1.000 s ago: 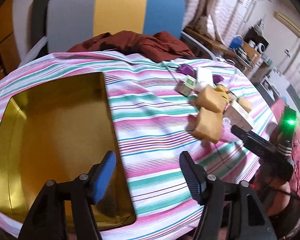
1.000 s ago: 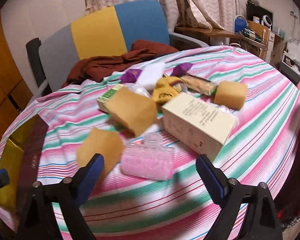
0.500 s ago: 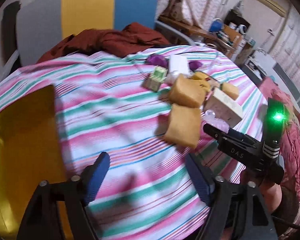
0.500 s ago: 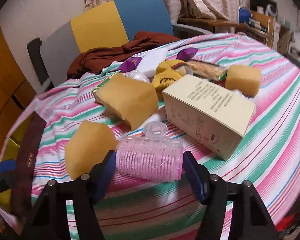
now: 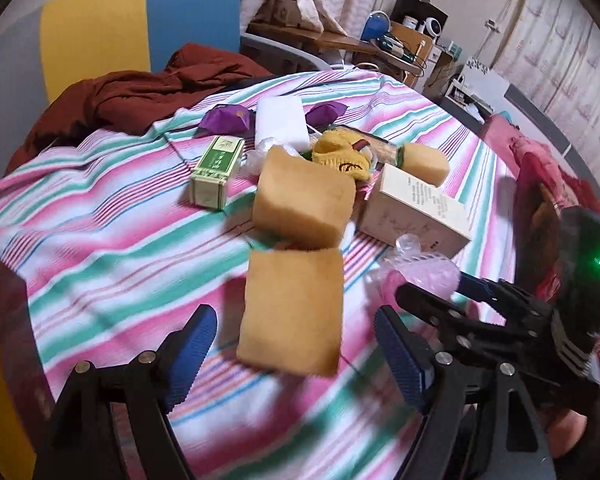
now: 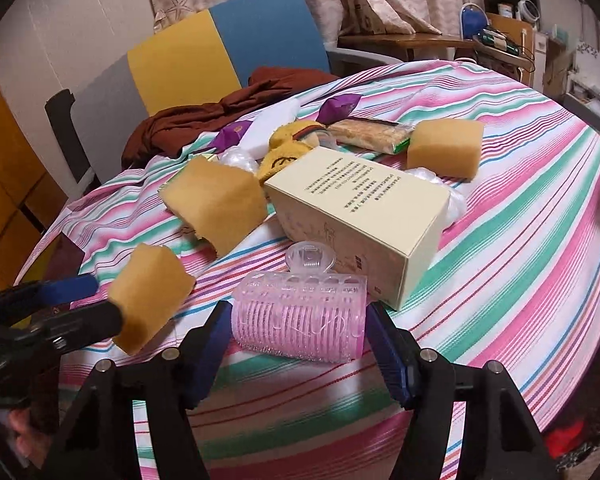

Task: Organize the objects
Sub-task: 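Grasp the pink hair roller with the right tool while the left tool grasps a tan sponge, then carry roller and sponge into the gold tray and open both tools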

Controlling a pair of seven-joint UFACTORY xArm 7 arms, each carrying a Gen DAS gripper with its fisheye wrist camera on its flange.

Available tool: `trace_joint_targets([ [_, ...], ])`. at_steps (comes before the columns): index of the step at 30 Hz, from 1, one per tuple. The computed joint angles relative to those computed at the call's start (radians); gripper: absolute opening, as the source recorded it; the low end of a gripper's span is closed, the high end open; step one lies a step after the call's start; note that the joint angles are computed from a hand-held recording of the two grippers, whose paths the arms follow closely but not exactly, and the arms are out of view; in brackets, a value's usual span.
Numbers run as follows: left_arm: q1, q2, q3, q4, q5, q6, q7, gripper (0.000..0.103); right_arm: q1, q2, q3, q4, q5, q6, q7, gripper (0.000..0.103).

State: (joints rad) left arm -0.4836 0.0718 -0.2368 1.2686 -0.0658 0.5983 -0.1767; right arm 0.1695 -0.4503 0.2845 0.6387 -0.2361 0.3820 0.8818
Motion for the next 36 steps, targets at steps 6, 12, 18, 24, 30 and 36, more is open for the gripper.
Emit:
trace_joint_targets([
  [6, 0.001, 0.053, 0.000, 0.032, -0.011, 0.025, 0.018, 0.081, -0.002, 0.001, 0.000, -0.003, -0.003, -0.008, 0.004, 0.068],
  [12, -0.004, 0.045, 0.003, -0.008, -0.012, -0.004, 0.004, 0.066, -0.009, -0.001, 0.009, -0.006, -0.012, -0.012, 0.016, 0.068],
  [18, 0.009, 0.019, -0.004, -0.053, -0.079, -0.058, 0.039, 0.058, -0.015, 0.009, 0.024, 0.004, -0.035, 0.018, 0.034, 0.068],
  [24, 0.020, -0.028, -0.008, -0.126, -0.201, -0.110, 0.105, 0.057, -0.009, 0.002, 0.017, -0.002, -0.041, 0.014, 0.049, 0.066],
  [30, 0.017, -0.062, -0.004, -0.177, -0.248, -0.147, 0.112, 0.055, 0.009, -0.007, 0.016, -0.006, -0.027, 0.021, 0.053, 0.066],
  [36, 0.012, -0.126, 0.004, -0.237, -0.249, -0.162, 0.085, 0.054, 0.043, -0.024, 0.015, -0.011, 0.006, 0.036, 0.048, 0.066],
])
